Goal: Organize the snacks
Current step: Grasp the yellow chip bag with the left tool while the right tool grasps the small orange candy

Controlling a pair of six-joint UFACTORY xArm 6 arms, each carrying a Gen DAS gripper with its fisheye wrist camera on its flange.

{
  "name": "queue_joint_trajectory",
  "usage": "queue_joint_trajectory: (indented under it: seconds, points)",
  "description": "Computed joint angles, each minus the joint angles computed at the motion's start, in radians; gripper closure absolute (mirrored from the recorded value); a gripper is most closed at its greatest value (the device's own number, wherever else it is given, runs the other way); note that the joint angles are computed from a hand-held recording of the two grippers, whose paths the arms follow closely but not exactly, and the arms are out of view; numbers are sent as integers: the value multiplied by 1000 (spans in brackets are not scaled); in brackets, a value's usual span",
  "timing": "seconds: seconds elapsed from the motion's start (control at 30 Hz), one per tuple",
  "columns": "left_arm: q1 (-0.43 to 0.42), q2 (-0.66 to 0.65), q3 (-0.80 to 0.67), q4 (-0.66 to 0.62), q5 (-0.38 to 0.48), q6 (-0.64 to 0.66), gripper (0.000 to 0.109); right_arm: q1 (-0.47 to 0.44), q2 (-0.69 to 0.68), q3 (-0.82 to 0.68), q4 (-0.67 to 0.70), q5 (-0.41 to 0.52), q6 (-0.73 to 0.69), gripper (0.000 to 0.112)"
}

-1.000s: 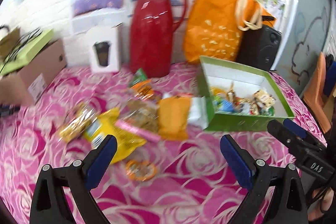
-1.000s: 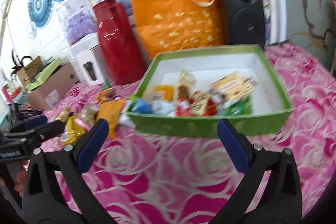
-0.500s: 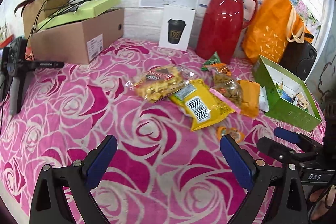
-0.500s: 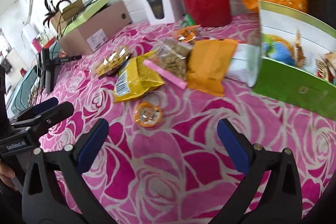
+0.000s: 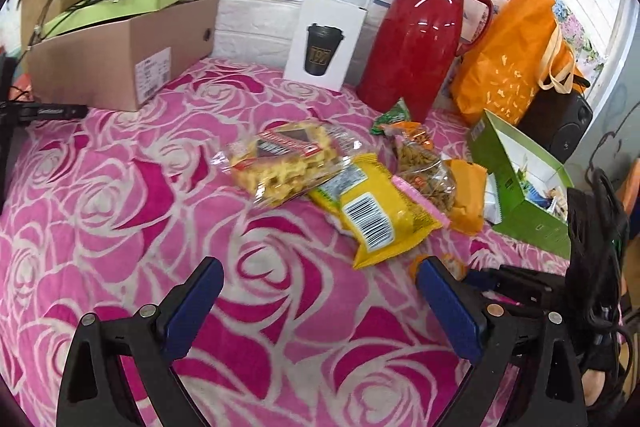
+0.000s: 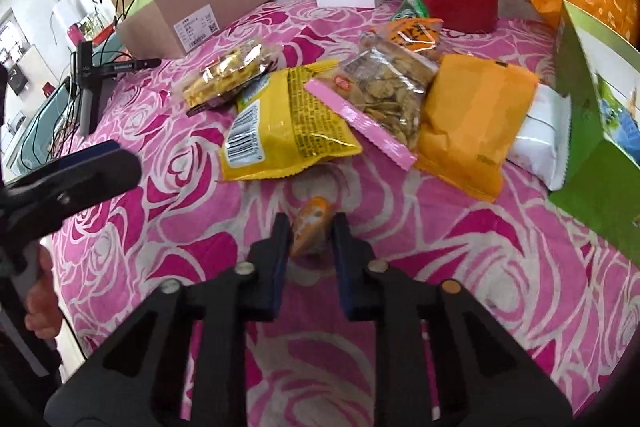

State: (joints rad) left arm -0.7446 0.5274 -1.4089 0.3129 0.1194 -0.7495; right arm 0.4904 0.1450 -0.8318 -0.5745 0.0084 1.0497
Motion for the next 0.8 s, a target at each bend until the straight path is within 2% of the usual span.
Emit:
queue_joint_trajectory:
  seconds: [0.1, 0.2, 0.33, 0.43, 0.47, 0.53, 0.57, 0.67, 0.8]
  points:
    - [-20, 86, -127, -124, 42, 129, 12, -49, -51, 41, -225, -20, 239, 89]
    - [-38, 173, -266, -227, 99, 229, 18, -81, -100, 77, -353, -18, 381, 89]
    - [-51, 296, -476, -288, 206, 289, 20, -110, -144, 119, -424, -17, 466, 89]
    - [-54, 410, -670, -262, 349, 280, 21, -131, -158, 141, -455, -36, 516, 89]
    - [-53, 436, -707, -271, 378, 285, 25, -133, -163, 145, -469, -37, 534, 89]
    - [-52, 425, -675, -298, 348, 303, 37, -140, -169, 150, -527, -41, 591, 89]
    - [-51, 408, -648, -261, 343, 277, 47, -145, -169, 150, -555, -48, 619, 89]
    - [-54, 376, -595, -303, 326, 323, 57, -151, -162, 148, -592, -63, 662, 89]
    - [-68, 318, -522, -229, 326, 292, 64, -159, -181, 133, -763, -73, 828, 89]
